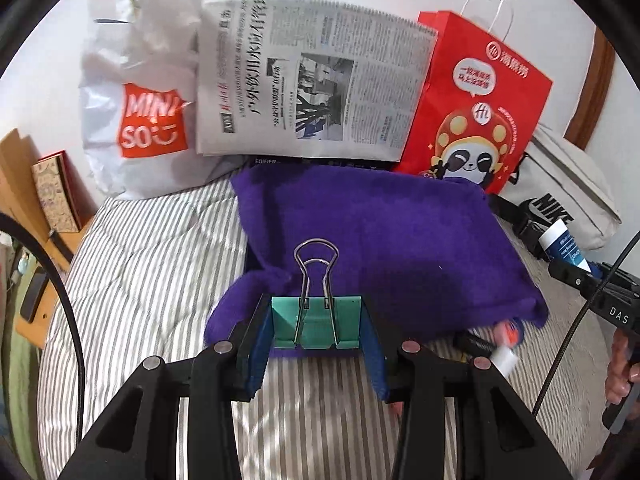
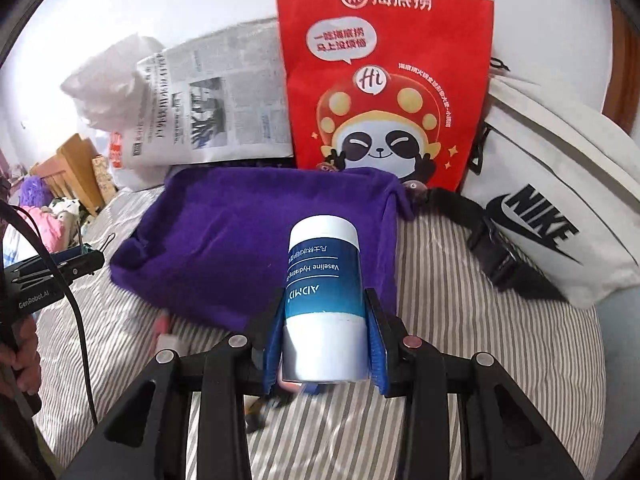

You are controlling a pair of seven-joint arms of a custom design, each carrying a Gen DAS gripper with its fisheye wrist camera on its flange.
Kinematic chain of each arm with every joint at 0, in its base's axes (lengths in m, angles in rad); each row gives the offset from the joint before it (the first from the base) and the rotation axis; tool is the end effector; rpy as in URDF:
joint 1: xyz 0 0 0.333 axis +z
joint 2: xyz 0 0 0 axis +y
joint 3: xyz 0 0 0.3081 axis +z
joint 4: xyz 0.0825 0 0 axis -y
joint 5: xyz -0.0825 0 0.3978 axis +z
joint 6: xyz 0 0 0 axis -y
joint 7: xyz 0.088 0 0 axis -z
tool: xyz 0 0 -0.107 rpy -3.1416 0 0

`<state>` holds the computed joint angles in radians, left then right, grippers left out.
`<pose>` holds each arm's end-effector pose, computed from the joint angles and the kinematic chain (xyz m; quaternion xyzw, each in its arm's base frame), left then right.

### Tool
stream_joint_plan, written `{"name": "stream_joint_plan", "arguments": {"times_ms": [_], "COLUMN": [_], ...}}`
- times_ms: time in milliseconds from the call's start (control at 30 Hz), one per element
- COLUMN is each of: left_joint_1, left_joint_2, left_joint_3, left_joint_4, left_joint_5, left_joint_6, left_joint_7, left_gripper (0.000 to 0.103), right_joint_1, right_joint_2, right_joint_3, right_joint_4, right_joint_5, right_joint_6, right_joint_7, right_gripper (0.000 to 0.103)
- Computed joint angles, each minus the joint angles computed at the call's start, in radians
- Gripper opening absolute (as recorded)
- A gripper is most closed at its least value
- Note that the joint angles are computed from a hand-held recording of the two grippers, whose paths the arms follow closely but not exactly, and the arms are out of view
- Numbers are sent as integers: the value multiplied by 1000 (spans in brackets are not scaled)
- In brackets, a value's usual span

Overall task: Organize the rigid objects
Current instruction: 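Carry the clip with the left tool while the right tool carries the bottle onto the purple towel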

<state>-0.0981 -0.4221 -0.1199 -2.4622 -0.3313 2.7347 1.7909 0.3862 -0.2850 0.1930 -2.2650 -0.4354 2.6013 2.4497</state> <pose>0.4673 -0.0946 0.5129 -0.5976 0.7218 -0.3010 0.1768 0.4307 0.2998 0.5284 -0.6683 0.6580 -0.2043 0.2804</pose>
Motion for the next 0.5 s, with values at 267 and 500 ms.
{"name": "stream_joint_plan", "arguments": {"times_ms": [267,500], "left_joint_1": [-4,5], "left_joint_2": [212,357], "left_joint_3": [-10,-29], "left_joint_4": [169,307], "left_joint_5": [2,53], "left_joint_6": [-5,-39], "left_joint_7": [13,-3], "left_gripper": [39,39], "right_joint_1": [-17,-7], "right_joint_2": [164,279], "right_joint_3": [-30,-55], "right_joint_4": [130,232], "right_joint_5": [-12,-10], "right_joint_6": [-21,-47], "right_joint_7": [-51,-95], "right_gripper": [37,37]}}
